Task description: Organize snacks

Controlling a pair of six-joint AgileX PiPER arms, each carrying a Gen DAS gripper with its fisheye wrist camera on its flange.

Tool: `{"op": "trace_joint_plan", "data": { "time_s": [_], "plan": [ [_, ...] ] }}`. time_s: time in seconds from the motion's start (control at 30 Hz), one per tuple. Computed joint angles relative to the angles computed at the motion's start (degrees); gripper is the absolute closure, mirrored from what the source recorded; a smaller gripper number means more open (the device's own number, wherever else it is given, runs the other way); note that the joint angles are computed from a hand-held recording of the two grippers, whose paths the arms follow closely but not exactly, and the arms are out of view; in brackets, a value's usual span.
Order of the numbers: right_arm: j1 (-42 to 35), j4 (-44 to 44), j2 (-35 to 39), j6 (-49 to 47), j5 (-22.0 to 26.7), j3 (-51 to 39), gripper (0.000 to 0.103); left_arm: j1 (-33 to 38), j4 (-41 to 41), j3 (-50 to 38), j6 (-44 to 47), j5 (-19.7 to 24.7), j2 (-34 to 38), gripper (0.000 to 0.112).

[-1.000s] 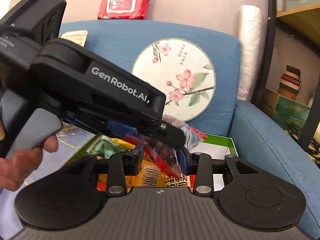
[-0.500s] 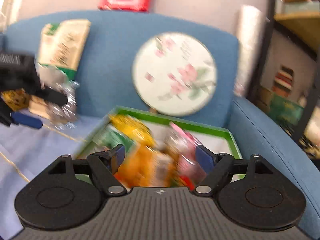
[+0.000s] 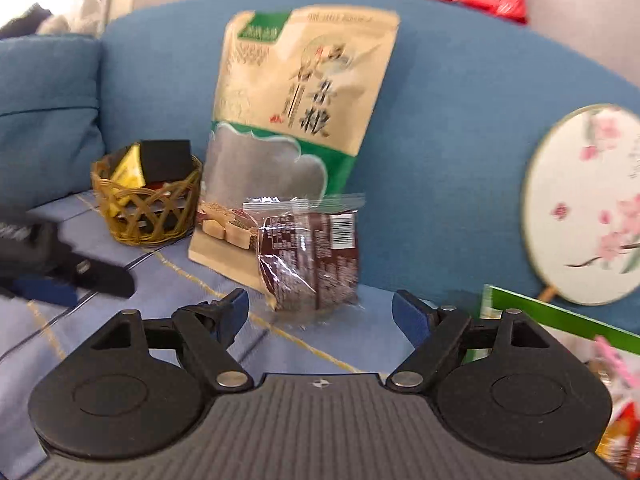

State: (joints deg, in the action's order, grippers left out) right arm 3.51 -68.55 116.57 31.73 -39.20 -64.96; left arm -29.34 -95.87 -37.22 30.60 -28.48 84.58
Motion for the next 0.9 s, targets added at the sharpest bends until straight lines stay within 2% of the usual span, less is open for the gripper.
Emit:
{"op": "trace_joint_plan", "data": {
  "time_s": [0.07,0.2,0.3,0.43,0.5,0.53,0.57,0.6,0.63,0.67,0.77,0.83,0.9],
  "plan": [
    [2.9,6.1,0.7,-4.0,3.1,-0.1,0.000,2.0,3.5,0.9,-2.4,1.5,0.7,0.009],
    [7.7,19.6,3.5,-14.5,6.9,-1.8,0.000,4.4,16.0,3.8,-14.9,3.4,2.6,0.009],
    [10.1,26.2,5.4,-21.4,7.8,-2.9,0.000,3.3,26.3,6.6,-25.8,-0.1,4.2,0.009],
    [12.4,38.4,7.6,-35.9,5.9,-2.7,0.000,2.1,23.5,5.6,-20.0,-0.5,4.0,0.009],
    [11.7,38.3,7.8,-34.7,4.4,-2.4,0.000,1.4,26.0,6.8,-21.9,-1.9,3.3,0.009],
    [11.4,37.3,7.6,-33.6,5.0,-2.5,0.035,1.1,26.8,7.3,-22.7,-2.3,3.0,0.009],
    [10.8,35.2,7.2,-31.9,5.6,-2.5,0.058,1.0,28.8,8.0,-24.8,-2.8,2.7,0.009],
    [9.7,31.6,6.7,-29.5,5.3,-2.1,0.076,1.0,31.0,8.7,-27.2,-3.0,2.4,0.009],
    [8.7,27.7,6.0,-27.3,5.2,-1.5,0.087,0.9,32.1,9.0,-28.3,-2.9,2.3,0.009],
    [7.3,23.8,5.1,-25.5,4.4,-0.5,0.093,0.8,33.2,9.1,-29.5,-2.8,2.3,0.009],
    [2.0,12.0,1.4,-20.3,-0.2,3.7,0.098,0.4,34.8,8.4,-30.2,-1.3,2.6,0.009],
    [-3.1,2.4,-1.1,-16.1,-5.6,7.1,0.103,-1.2,34.2,8.5,-30.2,-1.2,1.9,0.009],
    [-8.1,-5.0,-3.1,-15.1,-10.6,10.5,0.103,-4.9,31.6,9.2,-30.2,-2.5,1.2,0.009]
  ]
}}
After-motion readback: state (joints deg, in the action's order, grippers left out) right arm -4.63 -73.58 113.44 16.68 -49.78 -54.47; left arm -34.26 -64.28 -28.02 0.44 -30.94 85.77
